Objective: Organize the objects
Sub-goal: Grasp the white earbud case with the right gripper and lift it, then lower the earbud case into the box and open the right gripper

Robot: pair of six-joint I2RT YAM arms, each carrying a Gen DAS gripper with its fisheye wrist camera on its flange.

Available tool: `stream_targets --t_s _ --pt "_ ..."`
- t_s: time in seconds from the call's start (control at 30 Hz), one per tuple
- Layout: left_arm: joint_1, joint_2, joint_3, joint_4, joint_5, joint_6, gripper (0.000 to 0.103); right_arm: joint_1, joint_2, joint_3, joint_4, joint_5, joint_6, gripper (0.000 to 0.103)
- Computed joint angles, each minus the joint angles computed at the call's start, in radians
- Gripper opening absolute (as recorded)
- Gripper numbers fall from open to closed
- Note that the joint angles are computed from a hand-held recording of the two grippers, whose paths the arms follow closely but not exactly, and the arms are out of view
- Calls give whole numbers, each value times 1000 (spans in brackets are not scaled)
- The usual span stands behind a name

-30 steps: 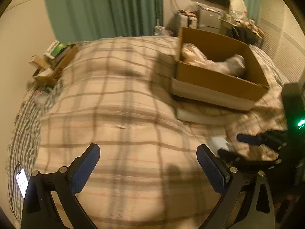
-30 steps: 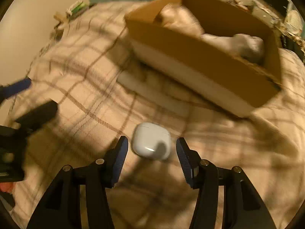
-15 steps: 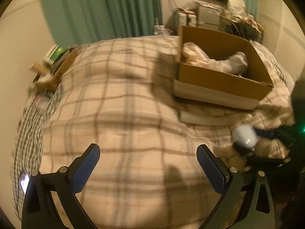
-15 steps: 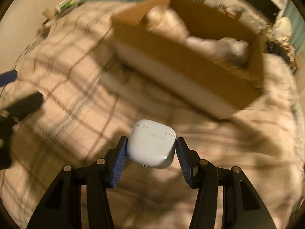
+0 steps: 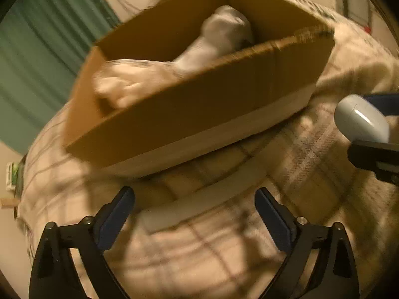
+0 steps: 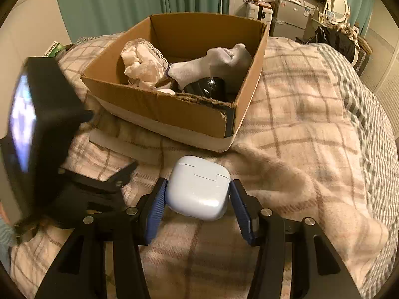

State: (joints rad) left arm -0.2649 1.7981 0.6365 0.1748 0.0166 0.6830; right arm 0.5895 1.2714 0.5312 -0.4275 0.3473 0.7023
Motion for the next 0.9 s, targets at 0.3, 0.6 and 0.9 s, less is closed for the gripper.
stream_targets --t_s 0.3,0.6,0.9 --pt "8 64 80 -149 -24 24 28 16 -13 -7 -10 13 16 51" --pt "174 -266 34 -444 180 12 7 178 -90 53 -180 146 120 51" --pt "327 -550 91 -801 410 15 6 375 -160 198 -446 311 284 51"
